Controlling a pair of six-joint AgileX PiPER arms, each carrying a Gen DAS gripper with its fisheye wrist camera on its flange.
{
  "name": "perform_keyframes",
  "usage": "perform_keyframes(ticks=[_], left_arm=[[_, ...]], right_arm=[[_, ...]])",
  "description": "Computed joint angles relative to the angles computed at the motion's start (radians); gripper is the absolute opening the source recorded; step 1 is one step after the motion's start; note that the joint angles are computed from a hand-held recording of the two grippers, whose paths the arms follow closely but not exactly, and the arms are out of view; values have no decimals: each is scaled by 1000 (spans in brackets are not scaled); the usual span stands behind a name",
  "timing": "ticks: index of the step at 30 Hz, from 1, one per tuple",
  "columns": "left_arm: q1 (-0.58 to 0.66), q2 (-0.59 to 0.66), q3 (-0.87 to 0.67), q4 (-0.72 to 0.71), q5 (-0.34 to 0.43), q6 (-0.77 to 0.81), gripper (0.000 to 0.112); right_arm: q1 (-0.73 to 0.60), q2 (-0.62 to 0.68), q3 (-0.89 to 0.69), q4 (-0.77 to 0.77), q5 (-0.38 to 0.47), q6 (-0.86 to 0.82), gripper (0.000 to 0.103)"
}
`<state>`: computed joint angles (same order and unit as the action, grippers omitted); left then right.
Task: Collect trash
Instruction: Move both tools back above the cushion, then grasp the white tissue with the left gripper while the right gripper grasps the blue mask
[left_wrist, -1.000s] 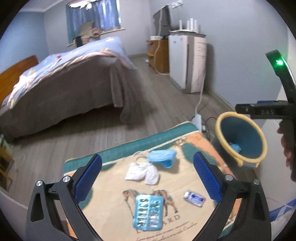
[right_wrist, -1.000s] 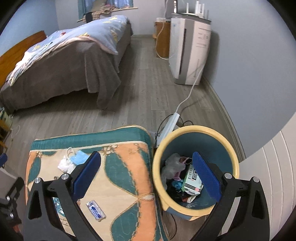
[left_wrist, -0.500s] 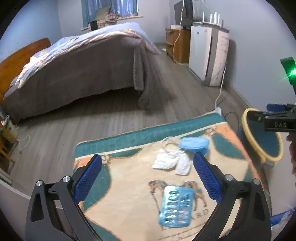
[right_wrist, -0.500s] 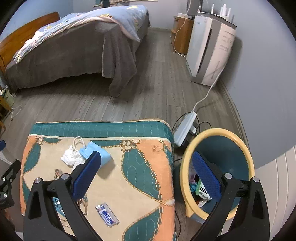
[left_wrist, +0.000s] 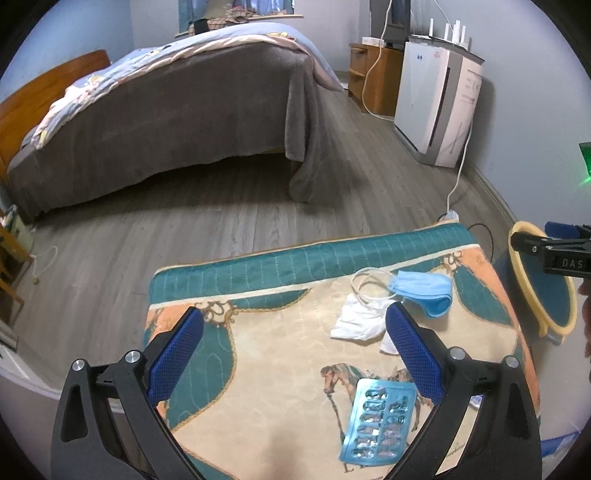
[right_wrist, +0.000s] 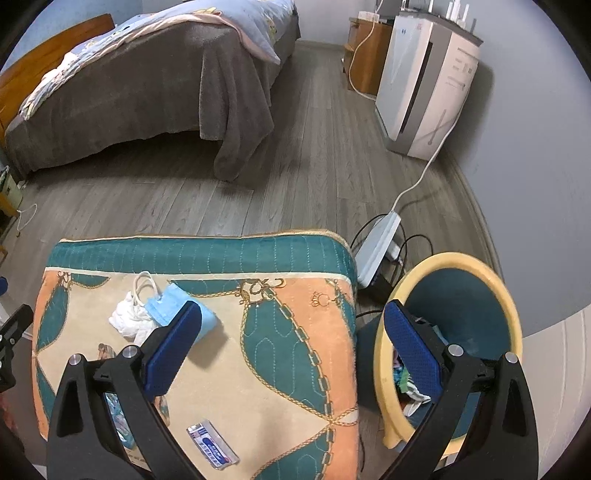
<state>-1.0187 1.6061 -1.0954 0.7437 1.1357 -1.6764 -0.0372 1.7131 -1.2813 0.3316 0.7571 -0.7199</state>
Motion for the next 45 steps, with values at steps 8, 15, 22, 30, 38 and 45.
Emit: perform_keyframes(ticks=[8, 15, 22, 30, 38, 45], left_arm=[[41, 14, 6, -10, -25, 47, 98], [90, 37, 12, -21, -76, 96, 98], [135, 102, 8, -76, -172, 193, 98], [157, 157, -2, -94, -224, 273, 98], [172, 229, -47, -139, -305, 376, 98], [164, 350, -168, -181, -339, 484, 98]], right_arm=[[6, 48, -42, 3, 14, 12, 97], [9, 99, -73, 4, 20, 35, 97], [86, 131, -46, -1, 17, 1, 97], [155, 224, -84, -9, 100, 46, 77], [167, 326, -159, 7, 240, 68, 24], [145, 286, -169, 4, 188, 74, 12]])
